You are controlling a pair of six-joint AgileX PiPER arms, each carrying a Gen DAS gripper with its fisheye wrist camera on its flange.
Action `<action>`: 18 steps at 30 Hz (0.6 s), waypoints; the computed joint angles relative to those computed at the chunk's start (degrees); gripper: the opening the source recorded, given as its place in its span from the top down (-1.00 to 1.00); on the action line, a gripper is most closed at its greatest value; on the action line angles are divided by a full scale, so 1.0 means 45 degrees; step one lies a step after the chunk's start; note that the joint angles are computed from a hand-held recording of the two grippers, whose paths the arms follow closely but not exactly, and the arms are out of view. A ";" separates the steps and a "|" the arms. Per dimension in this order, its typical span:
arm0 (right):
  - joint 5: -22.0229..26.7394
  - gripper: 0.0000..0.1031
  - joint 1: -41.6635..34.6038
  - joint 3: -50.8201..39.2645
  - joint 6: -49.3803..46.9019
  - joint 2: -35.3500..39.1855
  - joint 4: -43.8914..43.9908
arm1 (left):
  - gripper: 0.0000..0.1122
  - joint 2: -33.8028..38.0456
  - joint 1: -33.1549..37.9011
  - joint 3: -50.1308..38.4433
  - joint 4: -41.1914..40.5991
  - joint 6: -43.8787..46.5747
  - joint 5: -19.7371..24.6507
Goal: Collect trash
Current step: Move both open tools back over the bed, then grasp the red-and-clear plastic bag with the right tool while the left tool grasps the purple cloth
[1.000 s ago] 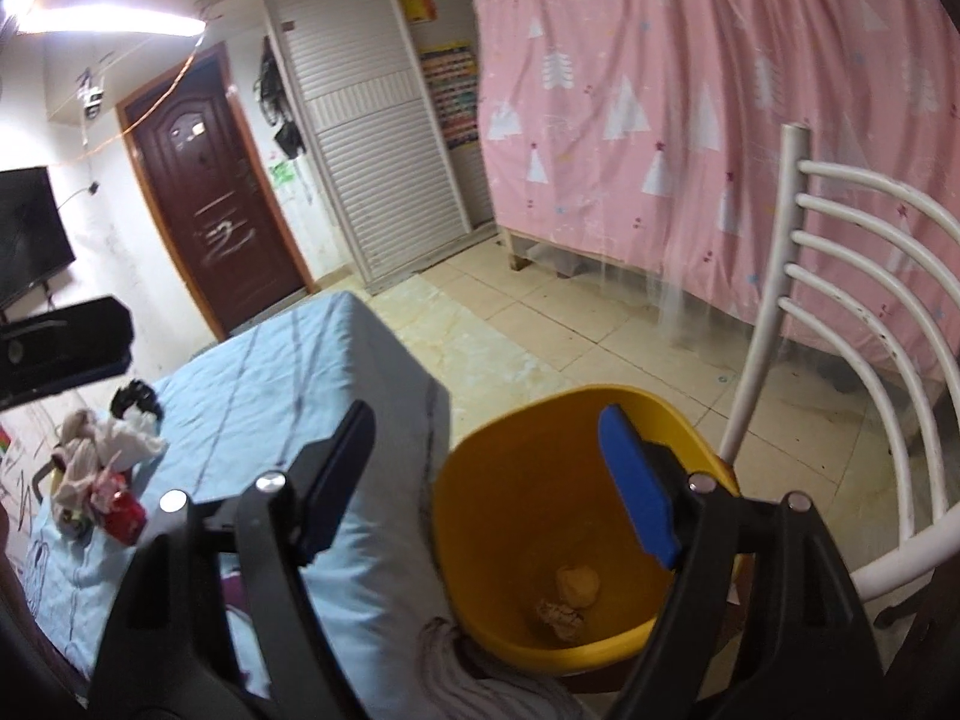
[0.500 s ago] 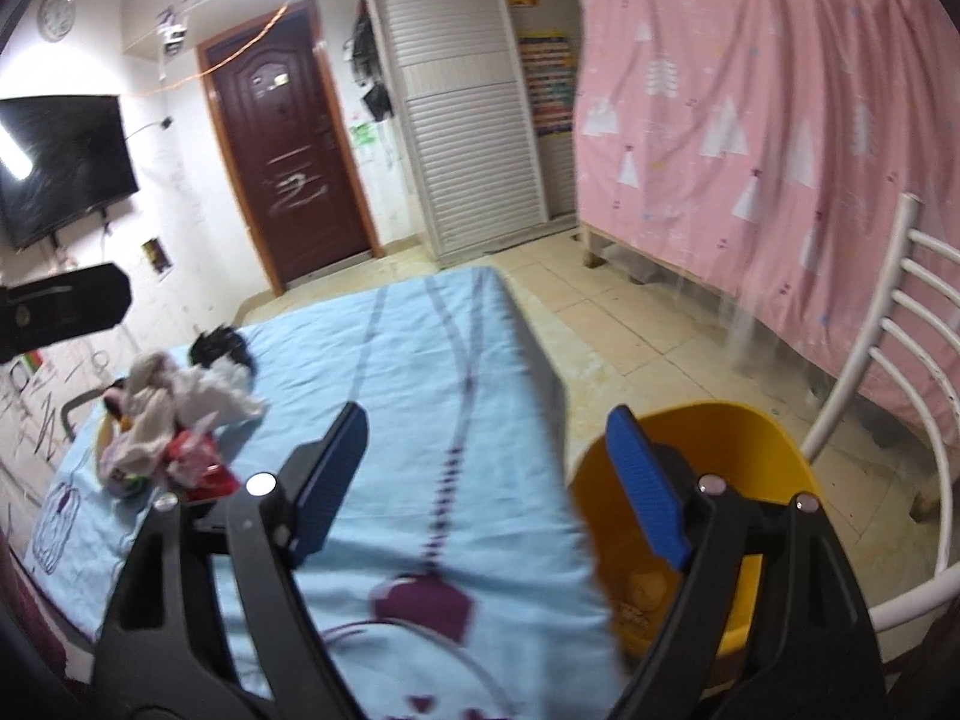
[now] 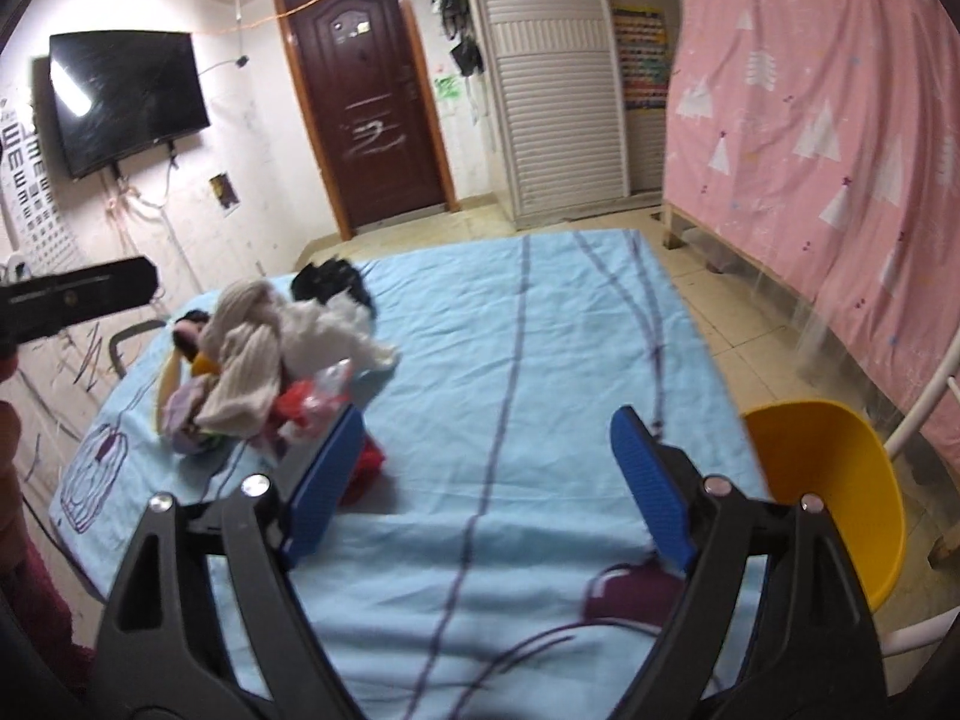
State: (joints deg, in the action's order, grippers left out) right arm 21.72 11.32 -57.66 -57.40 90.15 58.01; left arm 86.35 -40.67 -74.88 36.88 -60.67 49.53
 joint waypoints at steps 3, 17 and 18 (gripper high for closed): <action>0.0133 -0.57 0.0382 -0.0087 0.0295 0.0105 -0.0337 | -0.13 -0.0503 0.0394 0.0935 -0.0289 0.0164 -0.0437; 0.0960 -0.72 0.1876 -0.0787 0.1575 0.0915 -0.1965 | -0.13 -0.0615 0.1876 0.3306 -0.2605 0.3377 -0.2610; 0.0994 -0.72 0.1975 -0.0896 0.1729 0.1002 -0.2162 | -0.13 -0.0503 0.1969 0.3315 -0.2717 0.3466 -0.2700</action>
State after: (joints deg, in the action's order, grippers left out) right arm 26.19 20.21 -61.69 -49.62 94.66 48.27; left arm 84.09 -31.81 -59.96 24.65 -45.08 37.38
